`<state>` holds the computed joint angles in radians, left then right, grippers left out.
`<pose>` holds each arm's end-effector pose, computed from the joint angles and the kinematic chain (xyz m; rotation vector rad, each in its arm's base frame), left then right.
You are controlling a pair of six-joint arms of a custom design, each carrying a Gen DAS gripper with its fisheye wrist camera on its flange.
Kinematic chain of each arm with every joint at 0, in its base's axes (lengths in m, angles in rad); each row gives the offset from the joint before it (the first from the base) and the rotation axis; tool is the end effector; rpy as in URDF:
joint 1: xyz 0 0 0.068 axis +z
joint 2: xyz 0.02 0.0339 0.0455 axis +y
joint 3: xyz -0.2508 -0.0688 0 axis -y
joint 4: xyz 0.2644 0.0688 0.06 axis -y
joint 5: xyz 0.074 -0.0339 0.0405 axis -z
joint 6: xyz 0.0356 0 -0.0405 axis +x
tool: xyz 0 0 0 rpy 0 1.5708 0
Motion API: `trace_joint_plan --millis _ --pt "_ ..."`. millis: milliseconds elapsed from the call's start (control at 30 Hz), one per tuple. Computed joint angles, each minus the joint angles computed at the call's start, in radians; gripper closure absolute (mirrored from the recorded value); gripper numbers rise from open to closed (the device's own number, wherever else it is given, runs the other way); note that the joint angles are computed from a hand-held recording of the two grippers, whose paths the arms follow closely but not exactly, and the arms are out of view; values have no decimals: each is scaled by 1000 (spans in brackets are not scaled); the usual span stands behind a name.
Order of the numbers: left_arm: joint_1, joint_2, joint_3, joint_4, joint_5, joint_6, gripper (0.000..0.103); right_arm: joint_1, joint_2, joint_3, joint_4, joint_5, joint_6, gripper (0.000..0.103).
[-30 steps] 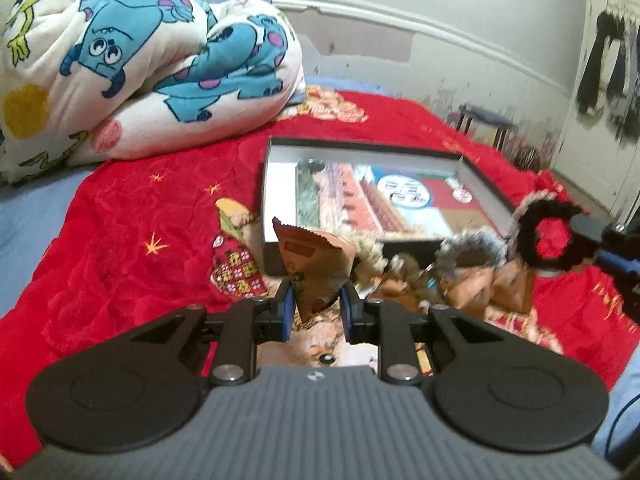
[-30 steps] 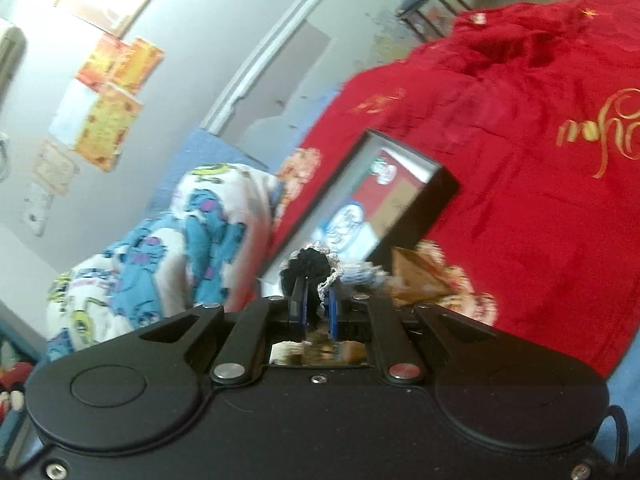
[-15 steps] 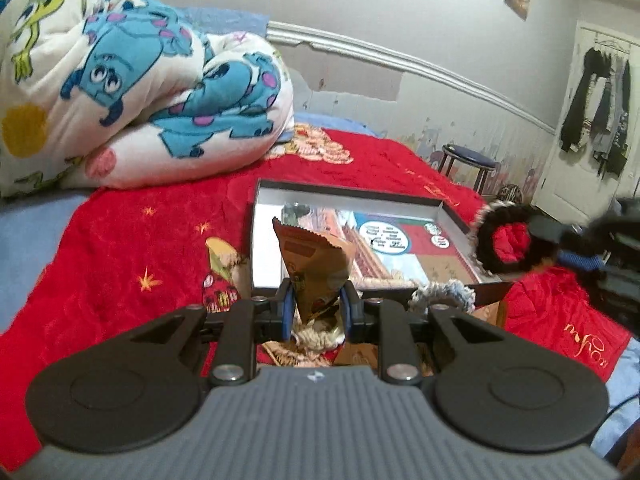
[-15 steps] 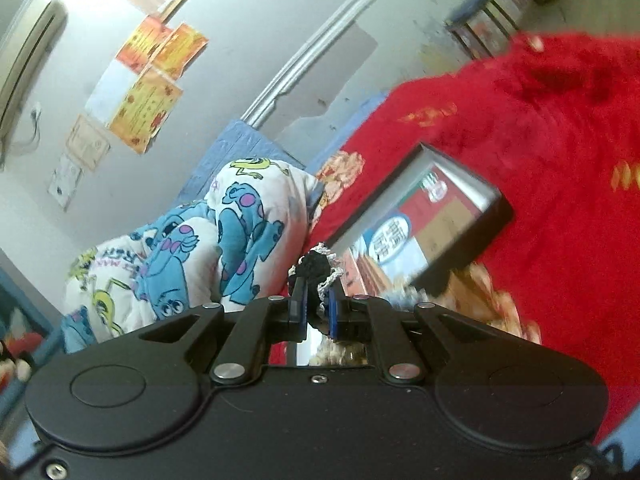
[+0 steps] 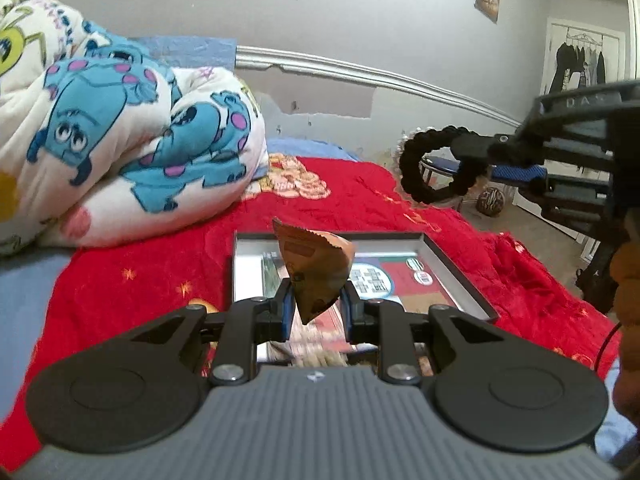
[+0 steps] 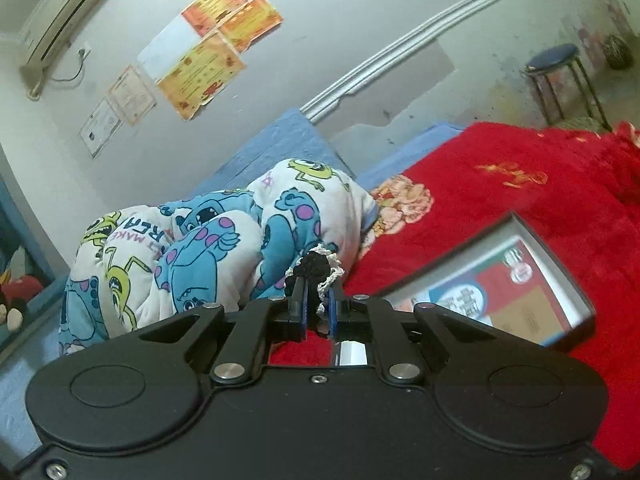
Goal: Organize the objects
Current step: 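Lift both held items and carry them over the open black box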
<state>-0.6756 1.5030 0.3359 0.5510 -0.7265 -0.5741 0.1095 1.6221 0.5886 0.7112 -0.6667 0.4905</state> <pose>0.2053 -0.1342 0.0860 -0.2883 1.9968 0.0113 0.3122 0.0565 0.1352 -0.1054 1.9518 1.0311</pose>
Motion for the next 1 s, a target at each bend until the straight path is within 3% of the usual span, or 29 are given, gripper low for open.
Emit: trace_joint_plan --millis 167,333,433,533,667,867,1000 --pt "110 105 59 116 77 97 76 45 95 127 -50 48 -12 93" --pt "189 224 126 180 181 109 76 55 204 186 -55 61 -47 93" --pt "213 301 166 200 208 108 76 46 299 237 -66 42 6 93" --pt "228 357 190 192 224 86 76 39 392 299 -69 12 77 93" --pt "229 395 208 170 211 82 75 36 464 332 -56 22 73 93" --pt "225 443 238 141 182 61 74 26 538 403 -134 32 75 93" --pt "232 463 245 130 210 46 74 11 539 396 -138 29 59 93"
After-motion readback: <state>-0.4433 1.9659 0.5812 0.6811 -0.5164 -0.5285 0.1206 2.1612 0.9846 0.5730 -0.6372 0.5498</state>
